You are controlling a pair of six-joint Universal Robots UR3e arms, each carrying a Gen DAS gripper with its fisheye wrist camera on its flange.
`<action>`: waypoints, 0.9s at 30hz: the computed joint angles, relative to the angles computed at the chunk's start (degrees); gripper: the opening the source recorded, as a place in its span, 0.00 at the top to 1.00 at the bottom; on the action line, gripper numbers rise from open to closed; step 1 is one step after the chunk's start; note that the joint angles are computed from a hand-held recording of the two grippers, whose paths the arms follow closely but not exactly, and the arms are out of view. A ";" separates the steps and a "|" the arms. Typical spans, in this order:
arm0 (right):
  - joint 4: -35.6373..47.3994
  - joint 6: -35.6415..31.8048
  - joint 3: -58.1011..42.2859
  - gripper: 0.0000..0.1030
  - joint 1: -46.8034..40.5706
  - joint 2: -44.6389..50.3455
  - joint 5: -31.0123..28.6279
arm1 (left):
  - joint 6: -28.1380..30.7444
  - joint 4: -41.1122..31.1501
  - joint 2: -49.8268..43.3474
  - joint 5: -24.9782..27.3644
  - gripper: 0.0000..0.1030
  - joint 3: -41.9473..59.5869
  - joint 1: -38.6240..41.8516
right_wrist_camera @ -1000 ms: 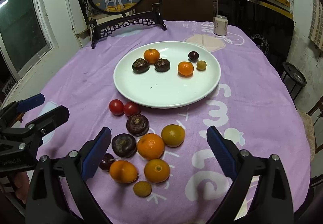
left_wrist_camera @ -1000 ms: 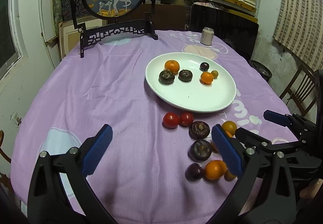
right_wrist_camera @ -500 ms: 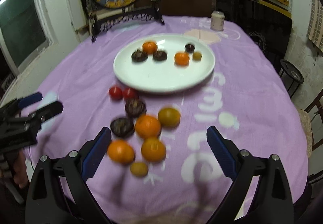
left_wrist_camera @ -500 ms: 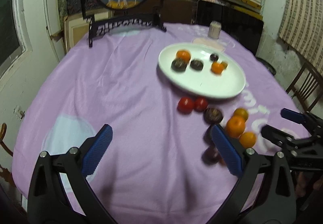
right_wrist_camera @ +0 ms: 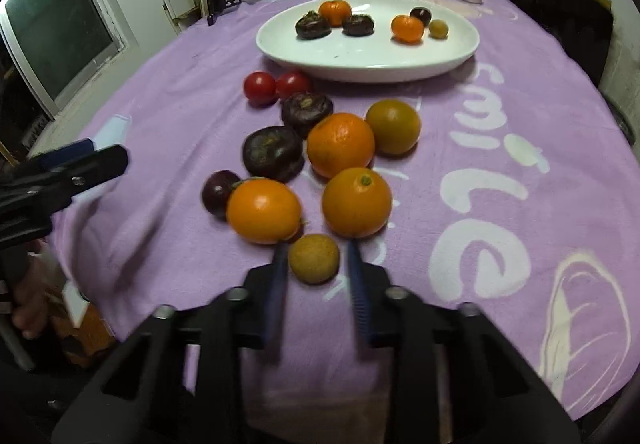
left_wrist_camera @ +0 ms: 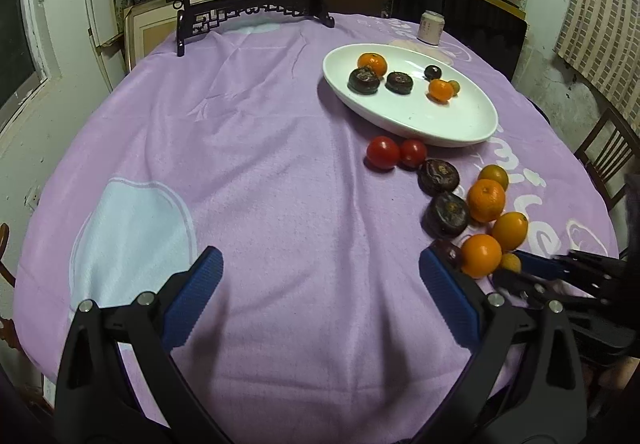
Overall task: Organize fruits
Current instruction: 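Grasp a small yellow fruit with the right tool while the left tool grasps a dark cherry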
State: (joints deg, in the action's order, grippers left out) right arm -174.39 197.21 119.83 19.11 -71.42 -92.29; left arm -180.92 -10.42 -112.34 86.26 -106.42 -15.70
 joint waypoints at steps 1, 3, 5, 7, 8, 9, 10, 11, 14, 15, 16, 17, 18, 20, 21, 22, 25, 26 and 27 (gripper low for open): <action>-0.05 -0.17 0.33 0.75 -0.02 -0.43 0.11 | 0.21 -0.32 0.10 -0.26 0.03 -0.09 -0.21; -1.24 0.02 2.03 0.75 -0.62 -1.72 0.98 | 0.81 -0.98 -0.38 -0.10 0.03 0.43 -1.09; -2.30 0.36 3.75 0.75 -0.21 -3.14 -1.40 | 1.81 -1.69 -1.67 0.77 0.03 1.77 -3.07; -3.60 0.48 6.33 0.75 -1.00 -4.97 -1.61 | 2.36 -2.14 -2.91 1.66 0.03 3.15 -4.75; -4.31 0.48 7.77 0.75 -1.91 -5.90 -0.78 | 2.65 -2.34 -3.78 2.50 0.04 4.15 -5.82; -5.08 0.53 9.42 0.75 -2.86 -6.92 0.07 | 2.86 -2.55 -4.99 4.55 0.04 5.52 -7.23; -5.65 0.45 10.42 0.75 -3.50 -7.52 0.55 | 2.96 -2.77 -5.90 6.40 0.07 6.54 -8.21; -6.48 0.38 11.77 0.75 -4.23 -8.36 1.13 | 3.25 -3.53 -7.13 8.04 0.11 8.06 -9.20; -8.26 0.17 14.75 0.75 -6.13 -10.31 2.49 | 3.65 -5.58 -8.06 6.95 0.11 9.56 -9.75; -8.75 0.01 15.71 0.75 -6.94 -10.94 3.09 | 3.75 -5.78 -8.29 7.71 0.11 9.95 -10.38; -9.29 -0.05 16.70 0.75 -7.74 -11.52 3.78 | 3.90 -5.75 -8.35 8.06 0.11 10.06 -10.72; -9.69 -0.14 17.48 0.75 -8.41 -12.00 4.43 | 4.03 -5.92 -8.47 8.40 0.12 10.48 -11.26; -9.94 -0.28 17.99 0.75 -8.90 -12.31 4.92 | 4.14 -6.06 -8.53 8.46 0.13 10.73 -11.60; -10.64 -0.63 18.90 0.75 -9.57 -12.66 5.75 | 4.57 -7.01 -9.22 8.09 0.25 11.93 -12.09; -10.82 -0.78 19.17 0.75 -9.86 -12.77 6.21 | 4.60 -7.85 -9.65 7.68 0.30 12.70 -12.13; -11.07 -0.94 19.61 0.75 -10.24 -13.07 6.84 | 4.57 -8.79 -10.28 6.80 0.40 13.60 -12.02; -11.50 -1.02 20.52 0.75 -10.79 -13.91 7.64 | 3.97 -10.68 -12.69 6.08 0.61 16.81 -11.99; -11.53 -1.00 20.70 0.75 -10.96 -14.17 7.77 | 3.66 -12.89 -14.05 3.90 0.64 18.86 -11.29; -11.49 -0.95 20.75 0.75 -10.96 -14.30 7.74 | 3.26 -12.11 -14.83 2.75 0.64 19.24 -10.92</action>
